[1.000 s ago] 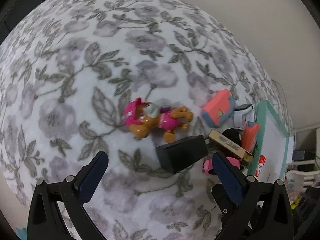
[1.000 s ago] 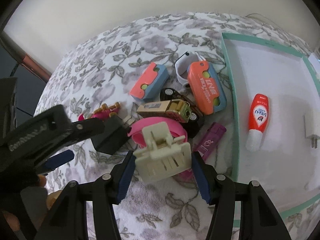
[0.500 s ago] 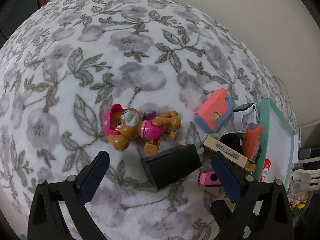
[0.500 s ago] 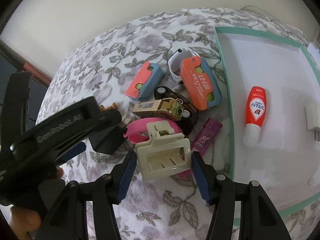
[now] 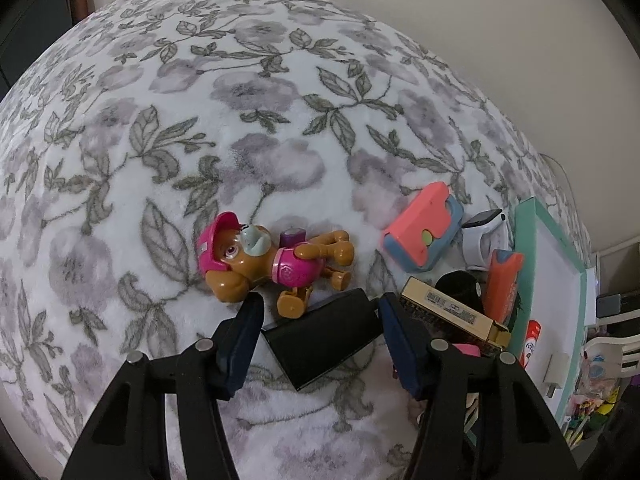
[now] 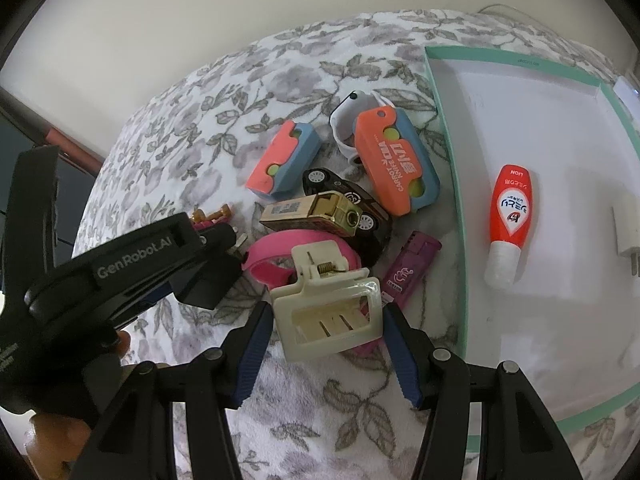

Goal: Organize rigid objects
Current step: 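Lift the cream clip and black box and carry them over the tray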

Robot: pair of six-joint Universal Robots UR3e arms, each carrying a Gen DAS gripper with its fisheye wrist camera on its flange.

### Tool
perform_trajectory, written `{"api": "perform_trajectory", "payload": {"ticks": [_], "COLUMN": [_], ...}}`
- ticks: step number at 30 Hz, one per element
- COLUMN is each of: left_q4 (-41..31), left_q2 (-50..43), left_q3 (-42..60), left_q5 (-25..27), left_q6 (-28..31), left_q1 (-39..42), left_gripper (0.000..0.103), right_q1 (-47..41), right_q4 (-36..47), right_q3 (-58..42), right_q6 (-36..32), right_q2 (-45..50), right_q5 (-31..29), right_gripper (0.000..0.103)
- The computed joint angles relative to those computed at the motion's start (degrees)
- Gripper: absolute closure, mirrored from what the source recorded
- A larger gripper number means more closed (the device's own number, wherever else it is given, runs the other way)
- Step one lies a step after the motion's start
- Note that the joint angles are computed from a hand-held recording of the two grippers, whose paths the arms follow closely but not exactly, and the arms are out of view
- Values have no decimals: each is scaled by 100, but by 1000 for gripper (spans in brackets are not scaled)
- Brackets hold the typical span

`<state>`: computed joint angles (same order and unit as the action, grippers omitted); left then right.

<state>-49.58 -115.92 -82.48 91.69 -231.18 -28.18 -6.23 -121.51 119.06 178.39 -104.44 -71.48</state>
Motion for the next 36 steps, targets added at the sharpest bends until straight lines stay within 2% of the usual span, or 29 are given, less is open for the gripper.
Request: {"api": "perform_trajectory", "payload": {"ticks": [7, 20, 21, 26, 36], "left_q4": [-435, -307, -285, -272, -245], "left_q2": [359, 984, 1046, 1133, 1150], "left_q3": [48, -10, -19, 104, 163], "left_q5": [166, 502, 536, 693, 639], "left_q6": [75, 36, 43, 95, 105], "left_q1": [-58, -151, -166, -256, -307], "left_gripper": [42, 42, 42, 42, 42], "right_q1": [1, -199, -235, -370, -524], "right_q4": [132, 822, 882, 1114, 1265], "right_q3": [-100, -536, -577, -734, -765], "right_q6": [3, -237, -267, -402, -480], "right_q2": [0, -260, -305, -413, -501], "right_q5": [-12, 132, 153, 256, 278], "right_gripper": [44, 44, 50, 51, 51]}}
